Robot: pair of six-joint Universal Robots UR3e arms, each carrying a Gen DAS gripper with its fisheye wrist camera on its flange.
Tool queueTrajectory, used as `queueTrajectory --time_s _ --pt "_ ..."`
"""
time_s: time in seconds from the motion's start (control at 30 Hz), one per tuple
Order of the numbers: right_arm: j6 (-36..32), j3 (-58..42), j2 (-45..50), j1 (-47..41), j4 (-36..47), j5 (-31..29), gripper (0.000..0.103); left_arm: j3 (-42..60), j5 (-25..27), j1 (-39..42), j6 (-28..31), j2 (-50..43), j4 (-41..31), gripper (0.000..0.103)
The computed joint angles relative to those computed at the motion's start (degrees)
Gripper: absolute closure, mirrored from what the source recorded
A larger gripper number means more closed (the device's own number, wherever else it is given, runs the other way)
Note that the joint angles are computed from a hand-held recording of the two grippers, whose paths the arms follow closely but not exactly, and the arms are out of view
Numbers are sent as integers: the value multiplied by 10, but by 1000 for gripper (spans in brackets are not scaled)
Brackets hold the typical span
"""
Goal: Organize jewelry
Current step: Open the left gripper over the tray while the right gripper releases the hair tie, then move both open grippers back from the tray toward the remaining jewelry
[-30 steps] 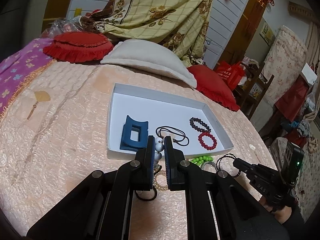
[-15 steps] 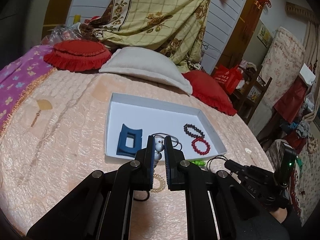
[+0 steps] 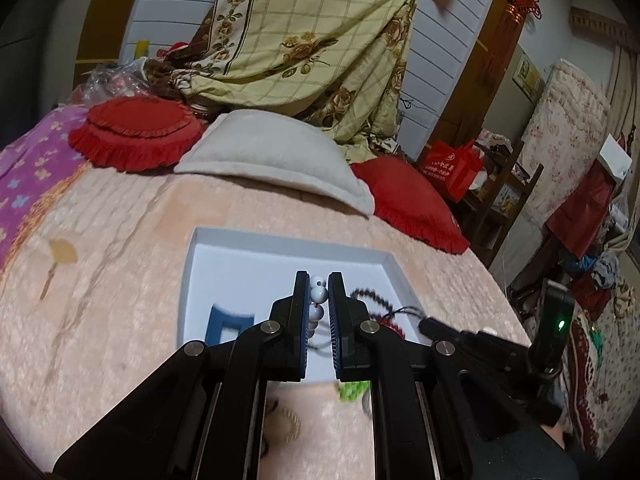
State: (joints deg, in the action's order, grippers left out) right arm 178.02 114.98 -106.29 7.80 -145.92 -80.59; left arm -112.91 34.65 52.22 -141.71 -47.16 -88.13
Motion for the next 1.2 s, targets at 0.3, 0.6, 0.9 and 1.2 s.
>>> queueTrajectory --time_s 0.3,0.6,0.9,1.2 --pt "35 -71 147 6 -42 14 100 -9 99 -182 -298 -282 497 96" --pt "103 -170 282 28 -44 14 100 28 215 -211 -326 -430 535 96" --pt "111 -194 310 55 -37 -45 100 23 301 -247 -308 -437 562 95" --pt "114 -181 299 41 -41 -28 69 24 331 -258 -303 -449 568 60"
